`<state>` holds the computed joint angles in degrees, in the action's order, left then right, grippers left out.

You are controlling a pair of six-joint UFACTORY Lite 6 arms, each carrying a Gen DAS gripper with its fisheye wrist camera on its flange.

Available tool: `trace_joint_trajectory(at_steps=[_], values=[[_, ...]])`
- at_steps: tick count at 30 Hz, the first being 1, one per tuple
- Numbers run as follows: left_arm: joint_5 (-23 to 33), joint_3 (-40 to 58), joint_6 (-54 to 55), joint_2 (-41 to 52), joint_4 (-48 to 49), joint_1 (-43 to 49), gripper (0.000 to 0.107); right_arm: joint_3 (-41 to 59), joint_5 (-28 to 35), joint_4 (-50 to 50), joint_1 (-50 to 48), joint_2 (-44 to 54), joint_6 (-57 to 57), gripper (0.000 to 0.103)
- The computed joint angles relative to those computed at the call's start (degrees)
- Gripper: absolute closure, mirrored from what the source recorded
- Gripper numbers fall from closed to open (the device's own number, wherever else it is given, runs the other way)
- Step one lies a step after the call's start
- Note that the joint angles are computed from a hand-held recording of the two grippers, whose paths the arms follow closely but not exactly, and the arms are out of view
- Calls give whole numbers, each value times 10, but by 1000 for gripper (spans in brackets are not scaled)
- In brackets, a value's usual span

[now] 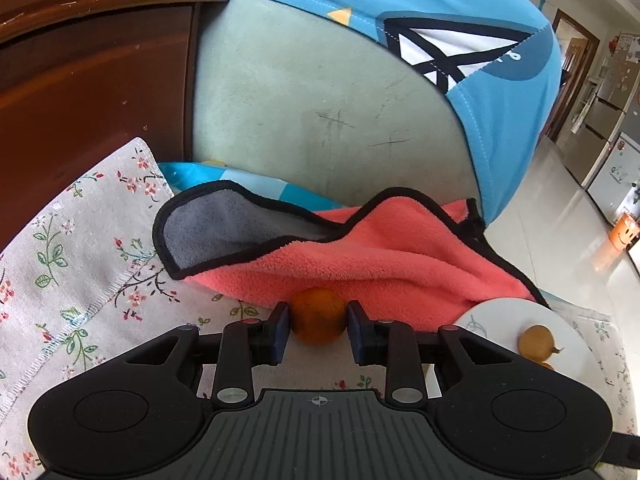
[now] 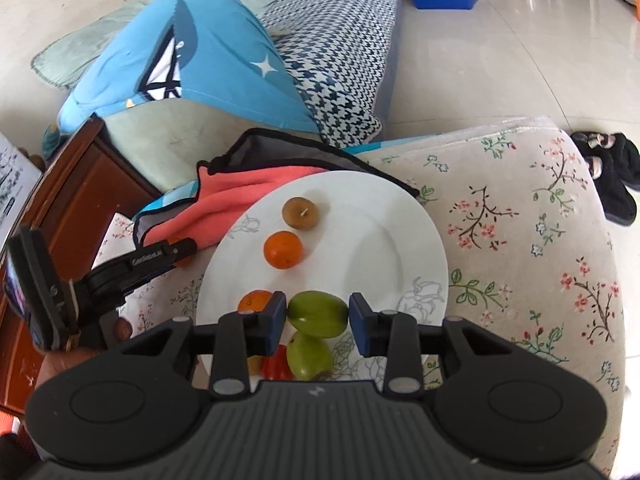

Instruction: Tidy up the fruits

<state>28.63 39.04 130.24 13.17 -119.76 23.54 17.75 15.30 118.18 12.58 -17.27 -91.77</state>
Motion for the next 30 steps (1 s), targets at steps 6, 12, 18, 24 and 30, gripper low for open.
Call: trace_joint_trajectory(at_steps=[6,12,18,24,30], values=[[14,-25,-48,-56,83,12,79,6,6,69,-7,21,-39,68],[28,-71,-132,-133,185,-11,79,14,30,93,-30,45,-40,68],[7,-114,-166,-183,211,-65,79,15,55,104,-55,60,-37,67],[-2,-138,-234,-243,259,-73,76,13,74,54,-66,48,10,66],[-12,-157,-384,-350,395,-62,37,11,72,-2,-63,13,44,65]])
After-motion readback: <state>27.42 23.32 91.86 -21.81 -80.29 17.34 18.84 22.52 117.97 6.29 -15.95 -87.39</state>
